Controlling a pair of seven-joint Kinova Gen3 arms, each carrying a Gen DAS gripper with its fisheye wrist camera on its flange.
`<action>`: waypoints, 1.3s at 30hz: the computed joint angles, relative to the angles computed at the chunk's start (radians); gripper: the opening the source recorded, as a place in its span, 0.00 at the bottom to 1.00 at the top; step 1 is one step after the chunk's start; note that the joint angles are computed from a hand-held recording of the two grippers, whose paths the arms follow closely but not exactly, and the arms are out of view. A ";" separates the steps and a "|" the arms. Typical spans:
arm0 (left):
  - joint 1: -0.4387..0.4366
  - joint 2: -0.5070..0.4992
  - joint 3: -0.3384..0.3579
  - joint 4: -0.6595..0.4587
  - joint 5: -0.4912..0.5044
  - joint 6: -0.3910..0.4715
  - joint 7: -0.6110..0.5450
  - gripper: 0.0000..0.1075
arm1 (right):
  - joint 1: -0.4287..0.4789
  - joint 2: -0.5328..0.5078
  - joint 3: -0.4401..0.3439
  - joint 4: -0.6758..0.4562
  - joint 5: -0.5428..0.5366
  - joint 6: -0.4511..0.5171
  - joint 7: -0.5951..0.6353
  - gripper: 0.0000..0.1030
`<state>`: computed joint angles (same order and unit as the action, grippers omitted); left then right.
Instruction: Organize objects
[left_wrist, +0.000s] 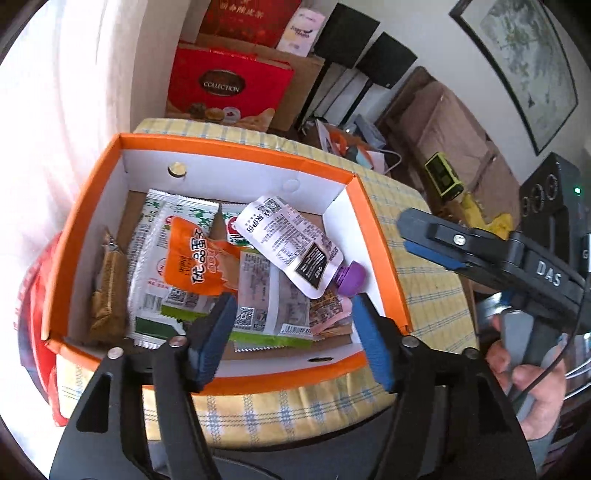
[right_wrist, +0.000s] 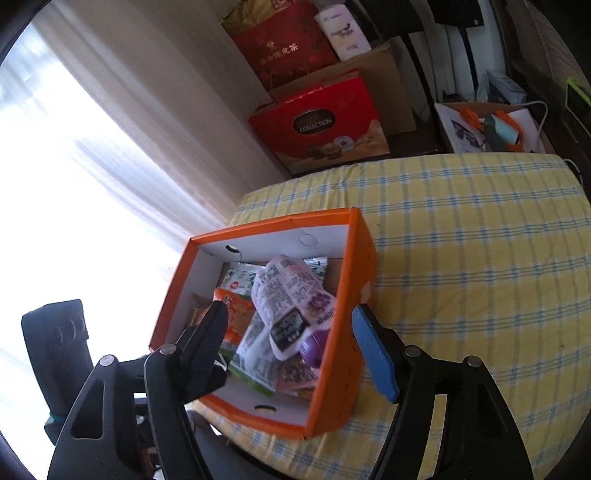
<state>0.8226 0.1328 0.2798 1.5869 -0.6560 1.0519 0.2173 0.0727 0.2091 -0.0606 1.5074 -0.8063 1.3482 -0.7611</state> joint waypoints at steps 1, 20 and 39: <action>0.004 0.005 0.002 -0.011 -0.001 0.016 -0.005 0.60 | 0.005 -0.002 0.003 0.001 -0.001 0.004 0.004 0.73; 0.132 0.081 -0.015 -0.170 -0.064 0.271 -0.012 0.80 | 0.030 -0.137 0.073 0.106 0.078 -0.065 0.130 0.98; 0.241 0.146 -0.032 -0.280 -0.117 0.386 0.002 0.96 | -0.027 -0.310 0.167 0.240 0.174 -0.230 0.180 1.00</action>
<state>1.0639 0.2791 0.2483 1.3067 -0.7732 1.4375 0.2190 0.0458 -0.1009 0.1063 1.7475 -0.6324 1.1184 -0.5807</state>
